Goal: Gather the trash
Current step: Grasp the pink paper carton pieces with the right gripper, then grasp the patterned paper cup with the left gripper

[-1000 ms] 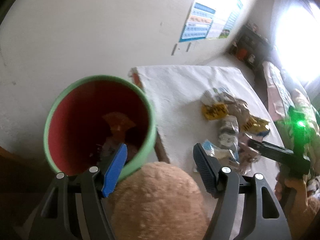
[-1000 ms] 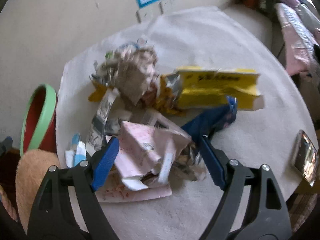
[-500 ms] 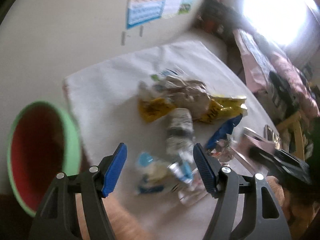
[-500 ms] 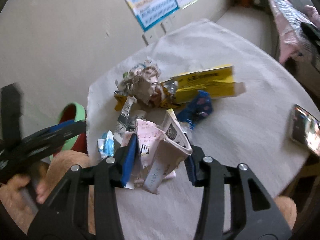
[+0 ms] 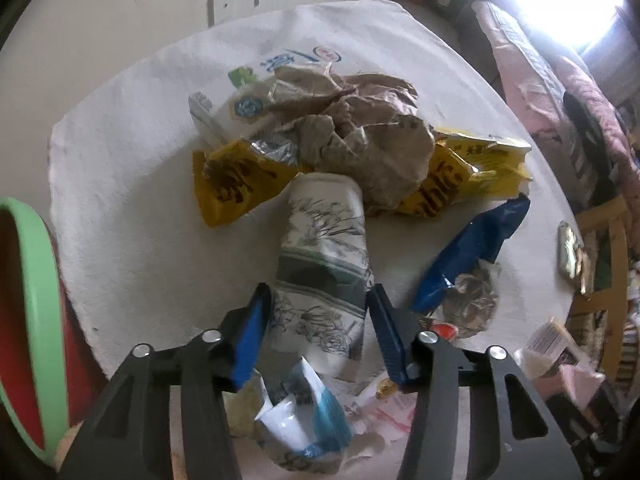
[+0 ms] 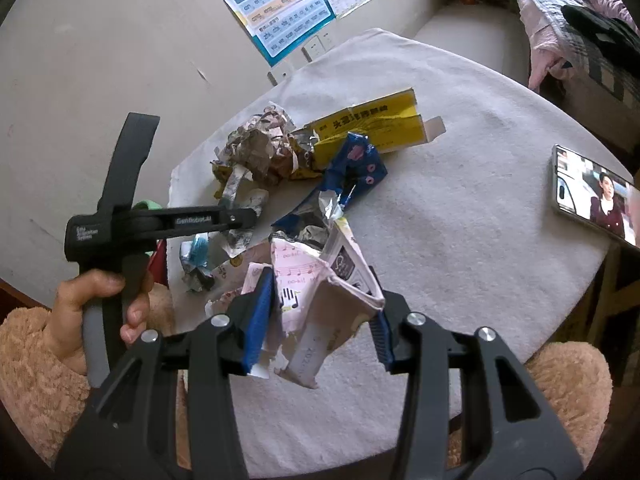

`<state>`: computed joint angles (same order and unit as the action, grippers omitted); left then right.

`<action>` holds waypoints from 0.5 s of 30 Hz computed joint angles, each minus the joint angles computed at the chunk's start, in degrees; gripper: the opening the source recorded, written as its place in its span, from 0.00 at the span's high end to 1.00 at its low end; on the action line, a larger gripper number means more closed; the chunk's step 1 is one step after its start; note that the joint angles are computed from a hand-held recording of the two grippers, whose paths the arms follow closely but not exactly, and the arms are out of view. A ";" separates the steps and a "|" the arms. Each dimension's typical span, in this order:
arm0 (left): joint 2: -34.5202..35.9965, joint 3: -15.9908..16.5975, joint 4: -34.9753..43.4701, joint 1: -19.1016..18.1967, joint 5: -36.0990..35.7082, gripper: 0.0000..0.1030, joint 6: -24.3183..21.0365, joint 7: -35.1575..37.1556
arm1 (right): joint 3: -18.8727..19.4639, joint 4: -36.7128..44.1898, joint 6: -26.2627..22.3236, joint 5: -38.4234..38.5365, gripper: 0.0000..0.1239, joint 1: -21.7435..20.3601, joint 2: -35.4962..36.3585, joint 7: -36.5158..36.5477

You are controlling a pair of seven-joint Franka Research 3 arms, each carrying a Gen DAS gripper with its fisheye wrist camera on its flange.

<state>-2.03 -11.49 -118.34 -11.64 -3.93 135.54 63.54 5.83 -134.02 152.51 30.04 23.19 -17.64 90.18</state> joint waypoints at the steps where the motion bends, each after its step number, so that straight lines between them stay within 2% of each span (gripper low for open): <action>1: -0.27 0.02 -0.20 0.05 0.10 0.60 0.20 -0.40 | -0.01 -0.12 -0.05 0.01 0.65 0.07 -0.09 -0.14; 5: -3.24 -0.23 -2.18 -0.25 2.48 0.60 1.98 -1.80 | -0.07 -0.05 -0.69 -0.03 0.65 0.03 0.21 0.00; 15: -15.61 -0.47 -8.42 -0.99 9.82 0.60 7.79 -7.55 | 0.33 0.26 -0.97 -0.68 0.65 -0.42 0.80 1.27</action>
